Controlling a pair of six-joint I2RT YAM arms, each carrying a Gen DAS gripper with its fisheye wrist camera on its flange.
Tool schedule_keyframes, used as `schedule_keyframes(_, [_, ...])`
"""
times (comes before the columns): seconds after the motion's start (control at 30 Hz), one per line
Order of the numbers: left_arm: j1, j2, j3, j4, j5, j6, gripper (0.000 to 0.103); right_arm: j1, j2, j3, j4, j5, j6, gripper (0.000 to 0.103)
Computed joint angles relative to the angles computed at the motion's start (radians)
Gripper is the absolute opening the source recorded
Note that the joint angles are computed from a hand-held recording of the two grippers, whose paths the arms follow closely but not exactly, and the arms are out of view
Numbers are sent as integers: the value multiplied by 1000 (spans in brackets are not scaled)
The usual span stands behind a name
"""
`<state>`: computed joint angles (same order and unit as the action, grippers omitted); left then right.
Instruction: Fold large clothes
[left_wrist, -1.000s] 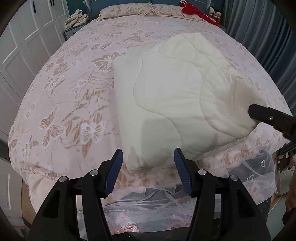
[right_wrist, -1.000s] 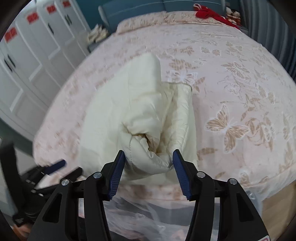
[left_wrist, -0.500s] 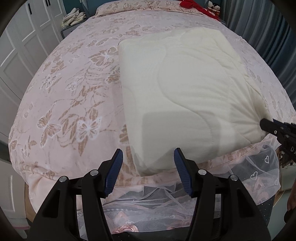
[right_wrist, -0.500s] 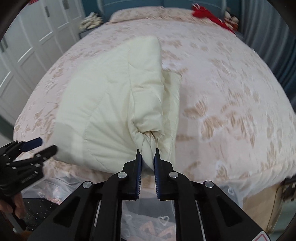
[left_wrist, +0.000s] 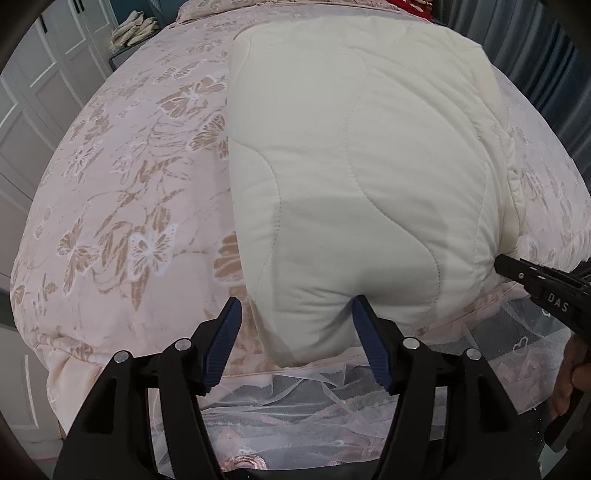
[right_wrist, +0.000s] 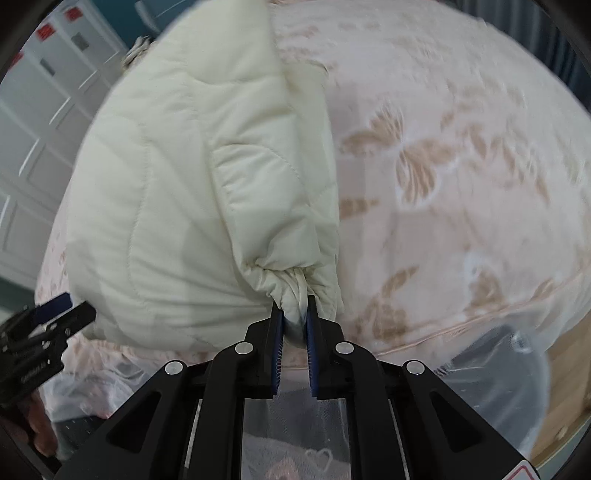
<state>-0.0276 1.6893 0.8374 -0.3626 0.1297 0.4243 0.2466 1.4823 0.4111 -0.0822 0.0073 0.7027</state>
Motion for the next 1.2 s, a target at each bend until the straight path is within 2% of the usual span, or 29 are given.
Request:
schedule_keyframes(0.13, [-24, 10, -17, 28, -24, 1, 61, -14, 78, -15, 82, -19, 11, 8])
schedule_keyframes(0.47, [-37, 46, -33, 93, -53, 2, 66, -5, 159, 8, 141, -10, 20, 7])
schedule_keyframes(0.63, [-38, 65, -45, 146, -72, 3, 74, 10, 177, 22, 159, 3, 30, 8])
schedule_keyframes(0.7, [-21, 57, -25, 105, -52, 3, 74, 12, 132, -16, 184, -3, 42, 11])
schedule_keyframes(0.8, [30, 13, 30, -11, 34, 10, 72, 2, -4, -89, 197, -34, 79, 16])
schedule_keyframes(0.83, [56, -13, 60, -65, 84, 12, 71, 2, -72, -112, 185, -39, 88, 17])
schedule_keyframes(0.93, [74, -70, 130, -144, 155, -6, 71, 22, -207, -123, 105, -24, 88, 21])
schedule_keyframes(1.03, [58, -80, 209, -181, 179, -38, 71, 55, -291, -103, 19, 9, 92, 28])
schedule_keyframes(1.2, [8, -68, 258, -162, 149, -94, 71, 42, -456, -76, -123, 15, 73, 41])
